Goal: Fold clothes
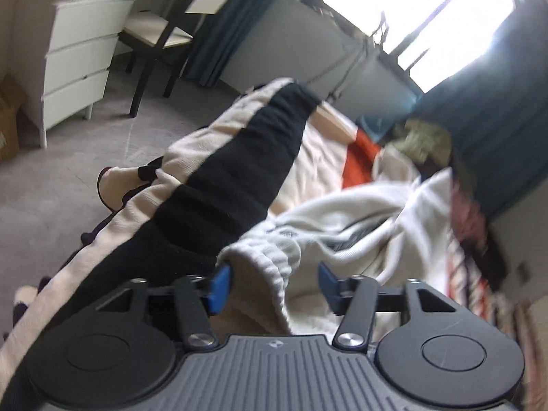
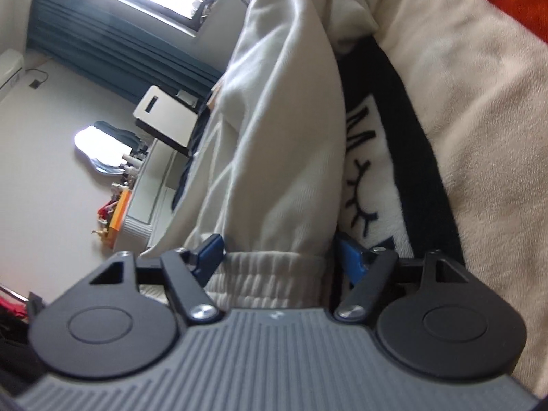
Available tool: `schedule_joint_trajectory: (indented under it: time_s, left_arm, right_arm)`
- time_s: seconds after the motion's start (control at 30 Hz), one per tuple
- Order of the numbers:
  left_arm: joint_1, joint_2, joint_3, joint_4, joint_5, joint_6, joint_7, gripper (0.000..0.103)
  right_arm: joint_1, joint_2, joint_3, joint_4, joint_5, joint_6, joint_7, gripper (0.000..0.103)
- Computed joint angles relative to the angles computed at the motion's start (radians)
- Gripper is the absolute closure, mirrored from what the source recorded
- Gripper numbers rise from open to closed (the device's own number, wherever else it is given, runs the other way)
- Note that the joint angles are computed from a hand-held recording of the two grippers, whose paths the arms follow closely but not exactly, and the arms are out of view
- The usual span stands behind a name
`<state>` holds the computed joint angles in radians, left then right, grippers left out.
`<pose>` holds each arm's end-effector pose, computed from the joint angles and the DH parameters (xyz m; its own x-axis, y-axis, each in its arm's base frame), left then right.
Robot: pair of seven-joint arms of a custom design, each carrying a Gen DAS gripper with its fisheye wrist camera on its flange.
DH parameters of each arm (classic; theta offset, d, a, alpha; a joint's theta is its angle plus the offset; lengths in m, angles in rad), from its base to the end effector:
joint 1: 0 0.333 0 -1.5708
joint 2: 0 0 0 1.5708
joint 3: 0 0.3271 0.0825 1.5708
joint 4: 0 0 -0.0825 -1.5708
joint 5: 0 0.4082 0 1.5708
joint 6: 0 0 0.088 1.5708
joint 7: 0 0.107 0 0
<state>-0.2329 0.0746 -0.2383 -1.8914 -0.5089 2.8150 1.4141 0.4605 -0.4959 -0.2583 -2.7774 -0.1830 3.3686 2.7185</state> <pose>0.5927 -0.2701 0.5626 -0.1044 -0.8230 0.5584 -0.7868 -0.2751 -0.5526 0.4049 0.0981 0.4785 -0.2572 -0.5458 -0.7974 -0.4951 0.7831 -0.3763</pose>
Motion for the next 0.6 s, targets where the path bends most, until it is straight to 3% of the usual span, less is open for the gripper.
schedule_joint_trajectory:
  time_s: [0.03,0.1,0.13,0.23,0.3,0.33,0.37,0.43,0.57,0.6]
  left_arm:
    - [0.0,-0.003,0.004,-0.007,0.009,0.014,-0.011,0.021]
    - [-0.01,0.009,0.028,0.003,0.061,0.004,-0.076,0.02]
    - [0.012,0.034,0.011,0.033,0.013,-0.024,-0.053,0.02]
    - [0.06,0.115,-0.03,0.127,-0.223,-0.13,0.063,0.026]
    - [0.047,0.143,-0.027,0.153,-0.191,-0.127,0.067,0.031]
    - [0.034,0.152,-0.018,0.16,-0.145,-0.12,0.043,0.034]
    - [0.018,0.158,-0.006,0.165,-0.089,-0.115,0.009,0.038]
    - [0.003,0.165,0.002,0.168,-0.028,-0.108,-0.037,0.044]
    - [-0.04,0.17,0.037,0.186,0.166,-0.089,-0.147,0.063]
    - [-0.049,0.174,0.045,0.2,0.21,-0.094,-0.175,0.069]
  right_arm:
    - [-0.004,0.01,0.005,0.004,0.004,-0.001,0.002,0.03]
    - [0.003,0.031,-0.001,0.014,-0.001,0.016,-0.001,0.029]
    - [0.019,0.044,-0.018,0.019,-0.012,0.031,-0.003,0.028]
    - [0.139,0.09,-0.167,0.028,-0.102,0.141,0.035,0.029]
    - [0.184,0.111,-0.236,0.035,-0.162,0.194,0.087,0.031]
    - [0.17,0.129,-0.235,0.039,-0.197,0.223,0.129,0.043]
    - [0.145,0.126,-0.199,0.034,-0.161,0.21,0.104,0.048]
    - [0.029,0.112,-0.055,0.025,-0.095,0.184,0.06,0.061]
    - [-0.195,0.072,0.219,0.012,0.011,0.132,-0.001,0.071]
    - [-0.246,0.064,0.295,0.0,0.071,0.164,0.011,0.074]
